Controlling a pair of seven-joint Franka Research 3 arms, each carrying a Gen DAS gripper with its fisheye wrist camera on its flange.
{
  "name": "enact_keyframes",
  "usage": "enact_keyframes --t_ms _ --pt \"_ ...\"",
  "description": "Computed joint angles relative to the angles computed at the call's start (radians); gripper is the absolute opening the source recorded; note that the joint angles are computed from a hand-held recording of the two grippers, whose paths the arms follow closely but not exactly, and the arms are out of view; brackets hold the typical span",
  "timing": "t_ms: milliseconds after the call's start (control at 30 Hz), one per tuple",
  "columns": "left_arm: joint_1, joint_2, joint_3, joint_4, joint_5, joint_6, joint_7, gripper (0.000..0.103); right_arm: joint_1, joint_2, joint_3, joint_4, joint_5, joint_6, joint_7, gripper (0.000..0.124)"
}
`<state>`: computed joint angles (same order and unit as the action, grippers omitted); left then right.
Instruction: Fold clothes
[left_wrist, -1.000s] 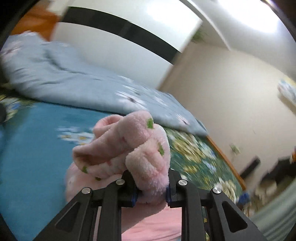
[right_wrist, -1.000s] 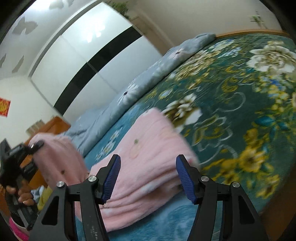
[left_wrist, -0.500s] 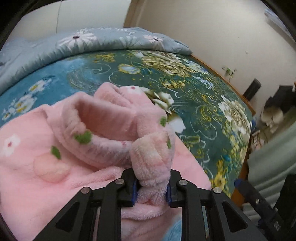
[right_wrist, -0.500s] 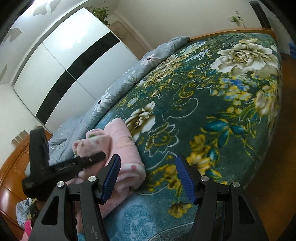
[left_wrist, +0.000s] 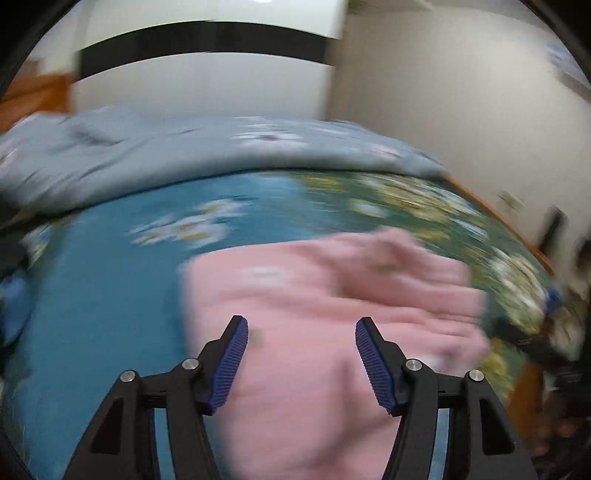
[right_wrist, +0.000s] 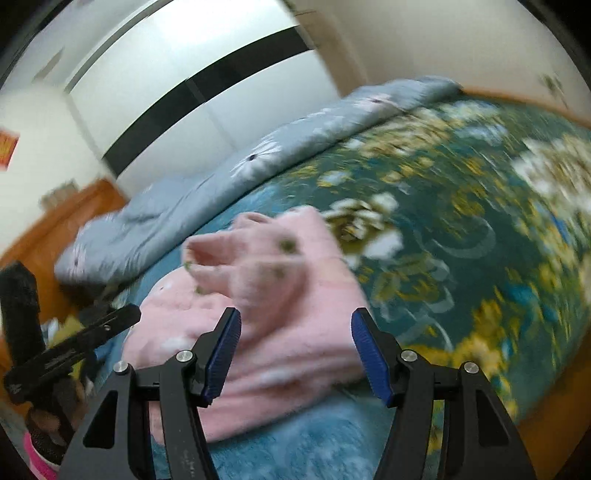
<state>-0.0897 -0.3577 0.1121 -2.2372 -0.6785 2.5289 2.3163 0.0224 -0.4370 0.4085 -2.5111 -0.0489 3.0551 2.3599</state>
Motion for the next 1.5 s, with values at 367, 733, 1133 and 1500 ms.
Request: enact_keyframes --t_ms 367,733,1133,1500 --pt "0.089 0.056 0.019 0.001 -0.038 -0.179 0.016 0.066 0.245 0.425 -0.158 0.536 -0.156 -0.344 -0.376 0.066" --pt "0.167 0.114 0.019 0.064 -0.209 -0.350 0.125 0.068 0.320 0.422 -0.287 0.589 -0.019 -0.390 -0.401 0.007" --pt "0.235 0.147 -0.004 0.091 -0.241 -0.456 0.113 0.069 0.258 0.472 -0.345 0.610 0.008 -0.461 -0.221 0.016" --pt "0.258 0.196 -0.029 0.116 -0.269 -0.515 0.055 0.069 0.320 0.198 -0.341 0.226 0.382 -0.239 -0.354 0.061"
